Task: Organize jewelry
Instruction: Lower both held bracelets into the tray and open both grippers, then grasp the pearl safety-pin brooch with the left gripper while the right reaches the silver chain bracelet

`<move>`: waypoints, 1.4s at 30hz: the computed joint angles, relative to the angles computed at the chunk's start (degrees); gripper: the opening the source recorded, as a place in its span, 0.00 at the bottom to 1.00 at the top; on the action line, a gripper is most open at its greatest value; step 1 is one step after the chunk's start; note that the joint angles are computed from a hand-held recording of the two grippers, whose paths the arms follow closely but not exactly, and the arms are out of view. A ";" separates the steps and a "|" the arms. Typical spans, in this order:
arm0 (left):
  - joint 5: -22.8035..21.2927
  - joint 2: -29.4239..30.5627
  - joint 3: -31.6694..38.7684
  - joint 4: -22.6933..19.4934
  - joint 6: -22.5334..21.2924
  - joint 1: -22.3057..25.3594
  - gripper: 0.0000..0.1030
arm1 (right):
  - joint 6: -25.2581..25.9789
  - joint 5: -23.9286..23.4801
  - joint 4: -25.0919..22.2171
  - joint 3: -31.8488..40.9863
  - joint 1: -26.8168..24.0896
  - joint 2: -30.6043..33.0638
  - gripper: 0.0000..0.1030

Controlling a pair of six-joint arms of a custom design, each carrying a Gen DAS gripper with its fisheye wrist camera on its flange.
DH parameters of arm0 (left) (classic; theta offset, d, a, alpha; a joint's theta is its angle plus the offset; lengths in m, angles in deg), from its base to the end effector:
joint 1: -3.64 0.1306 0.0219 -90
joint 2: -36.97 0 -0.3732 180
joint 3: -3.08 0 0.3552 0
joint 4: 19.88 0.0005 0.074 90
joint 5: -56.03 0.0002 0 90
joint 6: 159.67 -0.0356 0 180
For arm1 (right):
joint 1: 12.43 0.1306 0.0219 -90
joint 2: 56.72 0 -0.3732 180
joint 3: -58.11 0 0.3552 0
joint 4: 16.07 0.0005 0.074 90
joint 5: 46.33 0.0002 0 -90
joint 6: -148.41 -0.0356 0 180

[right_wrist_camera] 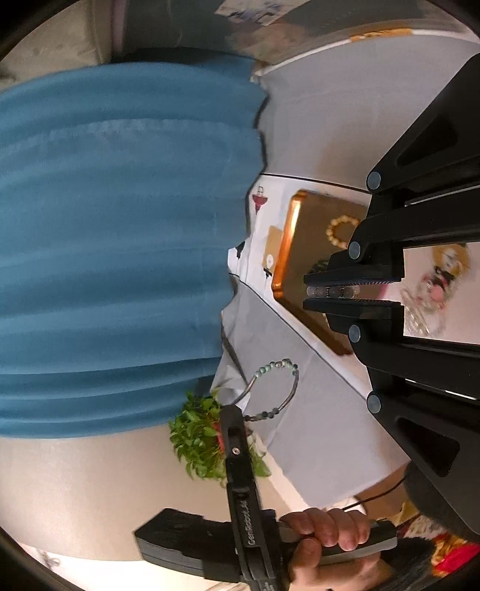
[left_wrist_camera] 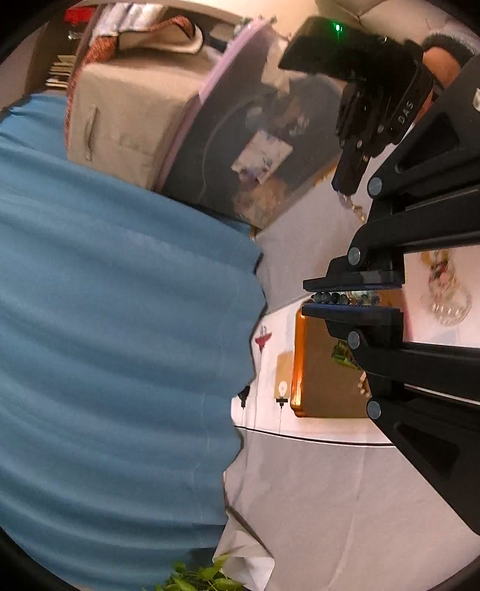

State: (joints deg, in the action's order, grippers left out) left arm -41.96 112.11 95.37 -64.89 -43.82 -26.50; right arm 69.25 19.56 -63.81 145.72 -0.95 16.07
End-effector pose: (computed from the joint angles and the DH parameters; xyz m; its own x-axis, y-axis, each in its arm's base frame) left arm 0.3154 -0.1780 0.5448 -0.5342 -0.1891 -0.8240 0.1756 0.9286 -0.3270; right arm 0.3345 0.0823 0.5199 -0.4257 -0.2616 -0.8662 -0.6086 0.7912 0.0602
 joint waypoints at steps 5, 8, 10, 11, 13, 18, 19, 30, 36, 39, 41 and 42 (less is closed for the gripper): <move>-4.16 5.76 0.02 0.91 -3.86 1.96 0.03 | 1.28 2.42 2.61 -0.51 1.11 4.69 0.06; -6.42 9.81 -1.05 1.55 -5.17 3.46 0.03 | 1.03 2.91 3.85 -1.33 0.74 7.91 0.06; -4.58 12.34 -2.17 1.87 -4.58 5.15 0.03 | 0.42 2.60 4.28 -1.95 0.06 10.26 0.06; -4.40 13.43 -2.68 1.86 -4.49 5.75 0.03 | 0.57 2.82 4.51 -2.31 -0.13 11.37 0.06; -3.54 14.80 -4.18 2.38 -4.26 6.81 0.03 | 1.09 3.37 4.50 -2.88 -0.49 13.30 0.06; -1.97 15.62 -8.51 3.85 -1.57 8.60 0.03 | 0.56 2.49 4.20 -4.30 -2.03 16.66 0.06; -1.16 15.71 -9.02 3.86 -1.40 8.81 0.03 | 0.47 2.25 4.02 -4.36 -2.13 16.98 0.06; -15.35 2.53 -16.99 6.38 1.53 -3.39 0.91 | -2.64 -2.32 4.87 -9.83 -6.90 9.00 0.69; -15.79 -0.37 -21.75 6.61 7.07 -11.20 0.85 | 1.62 -4.49 2.14 -18.33 -10.16 -0.99 0.68; -12.95 0.88 -23.75 7.87 7.07 -12.82 0.32 | 4.67 -5.99 3.71 -24.16 -11.33 -4.77 0.57; -8.49 1.84 -25.29 10.16 6.74 -12.27 0.12 | 5.12 -7.34 4.71 -26.76 -12.32 -5.39 0.40; -7.07 2.07 -25.95 11.26 6.95 -12.16 0.12 | 5.17 -7.04 5.13 -27.65 -12.37 -5.26 0.38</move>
